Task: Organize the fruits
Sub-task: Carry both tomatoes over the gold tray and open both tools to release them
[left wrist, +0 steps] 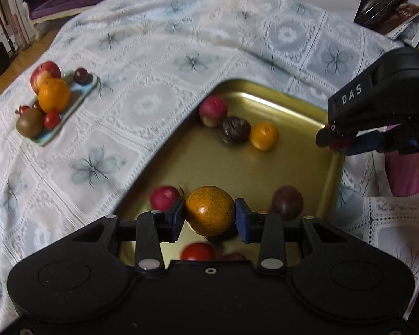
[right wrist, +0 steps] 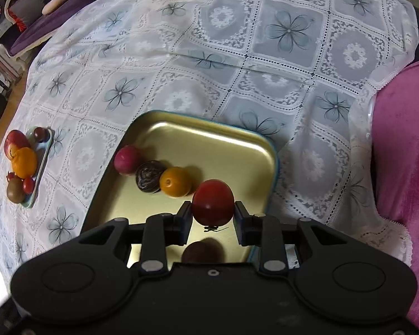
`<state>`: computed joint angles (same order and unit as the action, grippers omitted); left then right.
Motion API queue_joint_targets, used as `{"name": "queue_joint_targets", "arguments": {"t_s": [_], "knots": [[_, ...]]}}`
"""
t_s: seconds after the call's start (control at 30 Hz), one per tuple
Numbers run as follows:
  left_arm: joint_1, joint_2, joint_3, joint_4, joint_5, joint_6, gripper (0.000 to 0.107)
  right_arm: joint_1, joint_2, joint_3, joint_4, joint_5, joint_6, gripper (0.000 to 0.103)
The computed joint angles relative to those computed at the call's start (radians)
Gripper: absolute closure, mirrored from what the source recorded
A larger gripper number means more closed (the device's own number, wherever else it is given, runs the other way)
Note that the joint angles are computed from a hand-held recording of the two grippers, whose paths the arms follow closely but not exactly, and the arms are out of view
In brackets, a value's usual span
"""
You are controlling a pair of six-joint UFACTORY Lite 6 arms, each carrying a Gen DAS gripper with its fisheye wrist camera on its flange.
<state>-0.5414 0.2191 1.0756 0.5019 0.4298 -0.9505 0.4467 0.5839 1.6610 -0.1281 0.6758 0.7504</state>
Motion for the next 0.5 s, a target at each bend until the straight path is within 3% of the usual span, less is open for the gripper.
{"name": "queue_joint_targets", "arguments": {"t_s": [0.33, 0.5], "knots": [[-0.063, 0.150, 0.164, 0.033, 0.174, -0.133, 0.061, -0.050, -0.027, -0.099, 0.058, -0.072, -0.126, 0.071], [-0.070, 0.207, 0.233, -0.005, 0.195, -0.096, 0.061, -0.077, -0.035, -0.128, 0.083, -0.104, -0.200, 0.071]]}}
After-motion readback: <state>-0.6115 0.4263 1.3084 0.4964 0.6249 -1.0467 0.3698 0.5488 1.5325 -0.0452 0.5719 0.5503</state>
